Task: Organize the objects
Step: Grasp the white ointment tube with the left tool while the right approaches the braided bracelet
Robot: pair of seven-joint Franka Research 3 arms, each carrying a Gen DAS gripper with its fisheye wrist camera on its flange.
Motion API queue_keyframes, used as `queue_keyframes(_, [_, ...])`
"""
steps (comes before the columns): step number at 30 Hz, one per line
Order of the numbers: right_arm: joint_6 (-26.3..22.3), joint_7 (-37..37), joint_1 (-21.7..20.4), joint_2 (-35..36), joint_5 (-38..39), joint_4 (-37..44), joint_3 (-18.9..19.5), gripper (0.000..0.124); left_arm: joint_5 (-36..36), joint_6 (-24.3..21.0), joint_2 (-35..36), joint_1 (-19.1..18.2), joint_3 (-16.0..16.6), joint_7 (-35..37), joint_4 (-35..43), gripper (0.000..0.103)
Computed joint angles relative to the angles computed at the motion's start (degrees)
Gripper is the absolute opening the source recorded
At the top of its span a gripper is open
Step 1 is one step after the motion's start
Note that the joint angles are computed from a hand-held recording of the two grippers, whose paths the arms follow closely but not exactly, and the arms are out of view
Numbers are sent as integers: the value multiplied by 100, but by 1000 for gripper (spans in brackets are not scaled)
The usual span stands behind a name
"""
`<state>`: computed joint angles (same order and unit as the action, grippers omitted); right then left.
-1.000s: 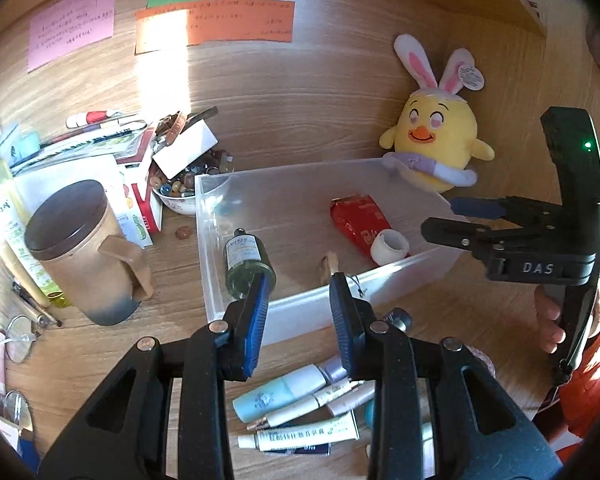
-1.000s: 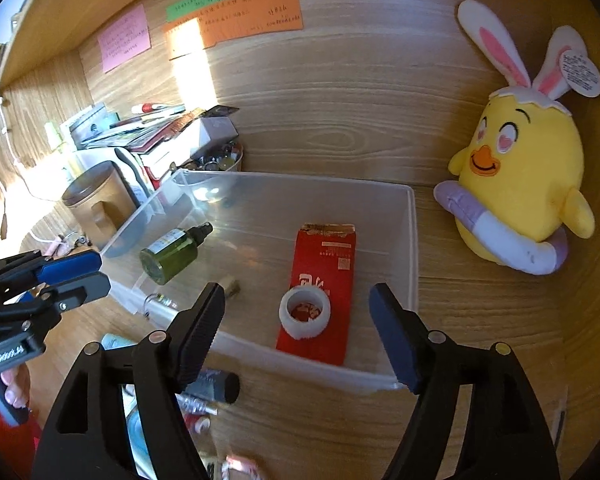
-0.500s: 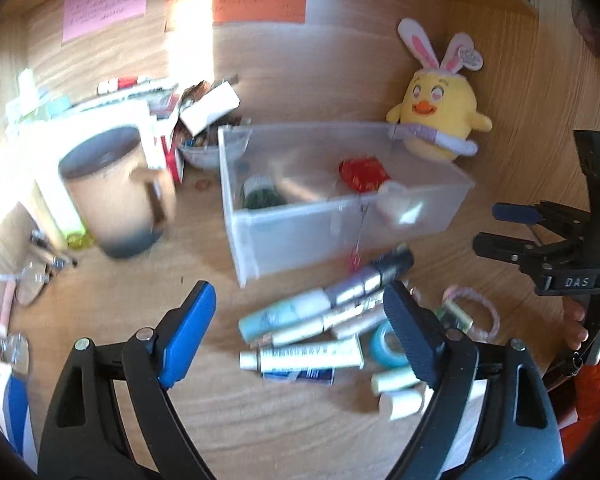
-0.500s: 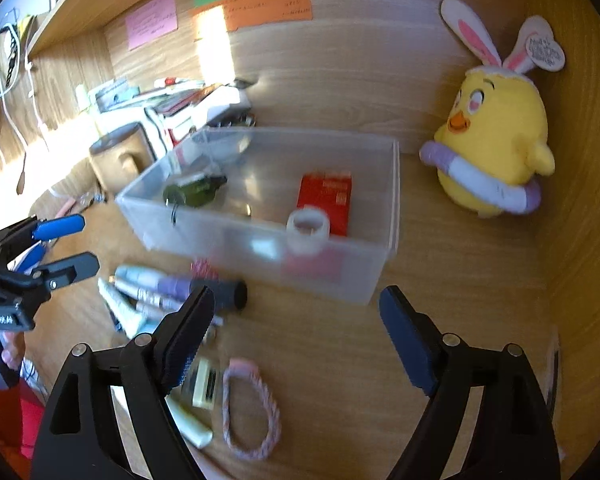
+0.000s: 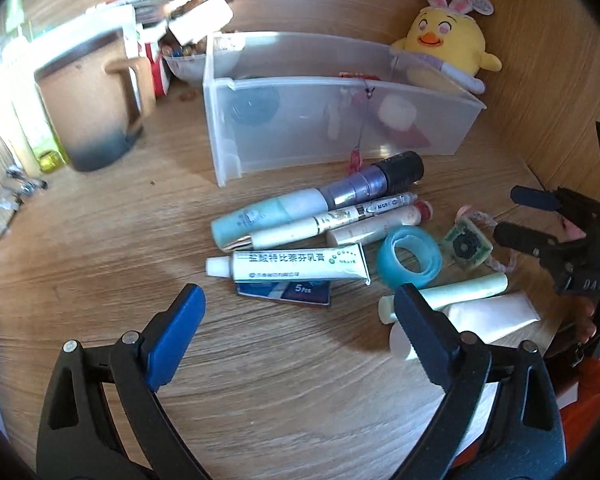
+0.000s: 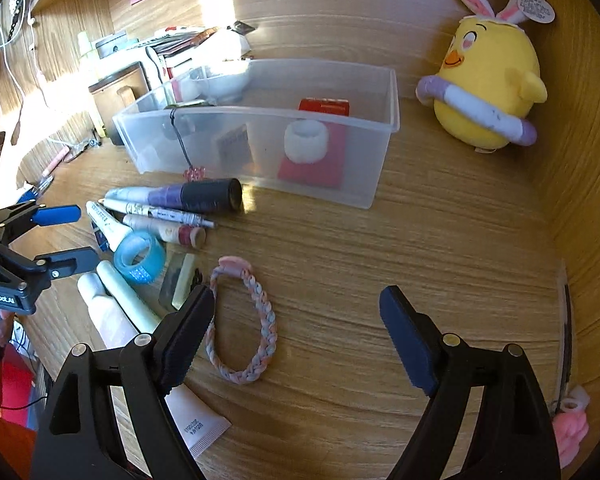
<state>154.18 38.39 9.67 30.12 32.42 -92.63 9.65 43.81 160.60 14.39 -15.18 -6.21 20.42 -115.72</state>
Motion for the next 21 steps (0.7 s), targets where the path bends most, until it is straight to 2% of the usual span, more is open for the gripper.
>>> queue_keyframes(8, [-17, 128, 162, 159, -307, 163, -83, 78, -370, -191, 187, 66, -35, 336, 249, 97])
queue_keyframes(11, [-78, 247, 234, 242, -489, 288, -128, 65, -334, -366, 235, -1, 8, 343, 349, 97])
queue_keyframes(15, [-180, 207, 208, 310, -514, 413, -55, 52, -281, -350, 245, -10, 32, 319, 351, 96])
queue_keyframes(18, [-239, 179, 236, 354, -565, 476, -47, 34, -99, -406, 255, -75, 75, 260, 381, 85])
queue_keyframes(21, [-227, 152, 267, 408, -597, 530, -50, 21, 28, -420, 253, -103, 96, 146, 389, 85])
